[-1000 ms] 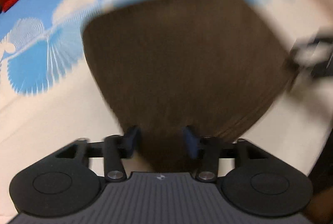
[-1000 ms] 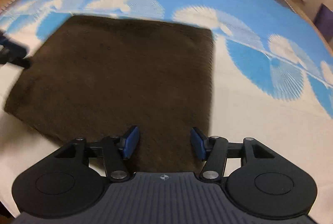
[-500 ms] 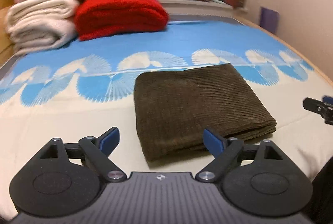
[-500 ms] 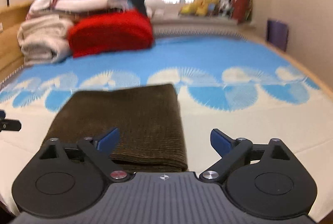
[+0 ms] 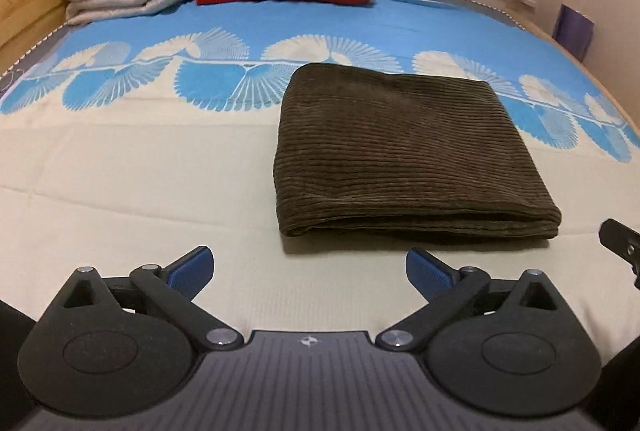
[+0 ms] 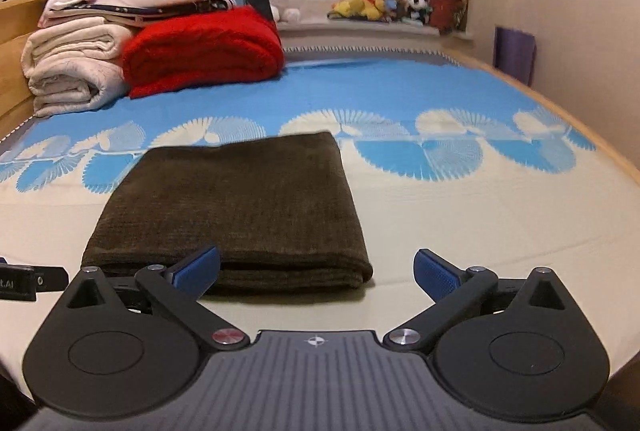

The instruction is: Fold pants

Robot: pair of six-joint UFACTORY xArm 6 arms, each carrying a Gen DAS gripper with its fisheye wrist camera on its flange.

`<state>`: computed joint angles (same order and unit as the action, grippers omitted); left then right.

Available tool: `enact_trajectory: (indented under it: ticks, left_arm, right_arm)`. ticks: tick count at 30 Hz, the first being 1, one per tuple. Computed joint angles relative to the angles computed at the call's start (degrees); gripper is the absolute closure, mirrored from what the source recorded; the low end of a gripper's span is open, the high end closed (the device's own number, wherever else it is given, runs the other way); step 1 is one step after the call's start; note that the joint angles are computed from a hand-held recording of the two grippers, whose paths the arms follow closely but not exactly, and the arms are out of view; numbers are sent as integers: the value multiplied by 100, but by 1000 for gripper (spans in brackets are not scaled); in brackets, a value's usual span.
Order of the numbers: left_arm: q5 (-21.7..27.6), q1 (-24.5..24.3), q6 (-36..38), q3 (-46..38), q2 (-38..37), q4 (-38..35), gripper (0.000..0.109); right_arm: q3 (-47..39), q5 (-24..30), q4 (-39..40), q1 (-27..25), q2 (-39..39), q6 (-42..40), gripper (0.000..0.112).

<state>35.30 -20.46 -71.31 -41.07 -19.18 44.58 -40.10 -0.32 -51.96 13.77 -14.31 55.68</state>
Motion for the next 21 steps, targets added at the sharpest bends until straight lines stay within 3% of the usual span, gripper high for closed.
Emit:
enact_trajectory:
  ticks: [10, 21]
  left_arm:
    - [-186, 27, -169, 14, 116, 441, 6]
    - [-294, 77, -231, 84, 68, 545, 6]
  right_arm:
    - [-171, -16, -683, -4, 160, 518, 10]
    - [-230, -35, -647, 31, 236, 562, 10]
